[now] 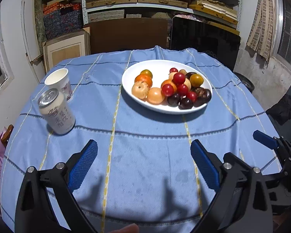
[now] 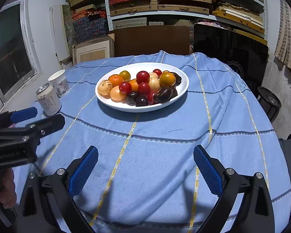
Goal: Organize fruits
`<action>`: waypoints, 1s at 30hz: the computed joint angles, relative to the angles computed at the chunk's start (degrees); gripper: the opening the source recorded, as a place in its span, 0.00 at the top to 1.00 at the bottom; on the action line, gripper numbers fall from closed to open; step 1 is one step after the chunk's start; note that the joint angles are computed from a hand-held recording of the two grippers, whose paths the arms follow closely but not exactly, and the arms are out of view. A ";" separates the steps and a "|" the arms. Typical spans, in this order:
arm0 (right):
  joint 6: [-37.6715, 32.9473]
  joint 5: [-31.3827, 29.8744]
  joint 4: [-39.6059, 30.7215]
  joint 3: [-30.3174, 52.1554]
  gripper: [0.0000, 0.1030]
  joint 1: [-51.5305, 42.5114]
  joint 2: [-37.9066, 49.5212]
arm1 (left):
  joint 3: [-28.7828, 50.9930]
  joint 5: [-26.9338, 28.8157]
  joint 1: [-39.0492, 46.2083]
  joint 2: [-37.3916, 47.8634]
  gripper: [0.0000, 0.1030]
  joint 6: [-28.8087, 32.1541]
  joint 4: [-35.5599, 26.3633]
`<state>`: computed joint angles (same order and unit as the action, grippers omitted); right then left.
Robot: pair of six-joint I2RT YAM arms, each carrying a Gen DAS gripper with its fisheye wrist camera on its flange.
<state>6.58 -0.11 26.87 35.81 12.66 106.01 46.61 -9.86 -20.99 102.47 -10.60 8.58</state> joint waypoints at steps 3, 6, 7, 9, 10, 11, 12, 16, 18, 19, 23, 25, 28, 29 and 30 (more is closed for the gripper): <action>0.33 0.26 0.74 -1.28 0.03 0.63 -0.27 | -1.33 0.41 0.23 -0.82 0.08 -0.16 0.64; 0.59 0.15 1.29 -2.17 0.03 0.70 -0.49 | -2.14 0.83 0.25 -1.28 0.08 0.04 0.90; 0.70 0.16 1.40 -2.36 0.03 0.67 -0.55 | -2.45 0.58 0.08 -1.41 0.07 0.21 1.07; 0.92 0.22 1.51 -2.65 0.03 0.64 -0.64 | -3.25 0.19 -0.23 -1.81 0.07 0.36 1.68; 1.01 0.23 1.66 -2.76 0.03 0.58 -0.64 | -3.34 0.35 -0.30 -1.82 0.05 0.45 1.91; 1.16 0.16 1.87 -2.92 0.03 0.48 -0.61 | -3.63 0.35 -0.41 -1.90 0.05 0.40 2.19; 1.28 0.06 1.97 -3.00 0.03 0.41 -0.54 | -3.75 -0.16 -0.55 -1.87 0.05 -0.04 2.19; 1.49 -0.77 2.16 -2.95 0.03 0.08 0.12 | -3.50 -0.44 -0.52 -1.20 0.05 -0.96 1.71; 1.57 -0.98 2.25 -2.98 0.03 -0.08 0.51 | -3.37 -0.47 -0.62 -0.65 0.05 -0.68 1.61; 1.56 -1.01 2.33 -3.00 0.03 -0.15 0.69 | -3.25 0.21 -0.49 -0.26 0.05 -0.59 1.44; 1.69 -1.06 2.50 -2.52 0.03 -0.20 2.37 | -3.35 1.79 -0.12 1.58 0.05 -0.19 2.31; 1.53 -0.93 2.33 -1.97 0.03 -0.05 3.60 | -3.48 1.88 0.06 2.93 0.05 -0.11 3.10; 1.35 -0.85 1.87 -1.02 0.03 0.25 5.59 | -3.55 1.28 0.27 4.53 0.05 -0.29 4.10; 1.32 -0.77 1.91 -0.84 0.03 0.33 6.06 | -3.42 1.01 0.23 4.92 0.05 -0.40 4.31; 1.30 -0.66 1.86 -0.68 0.03 0.41 6.40 | -3.47 0.75 0.32 5.16 0.05 -0.40 4.57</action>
<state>7.89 -0.77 28.73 35.14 13.07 112.41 43.14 -9.11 -20.67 107.63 -11.00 13.15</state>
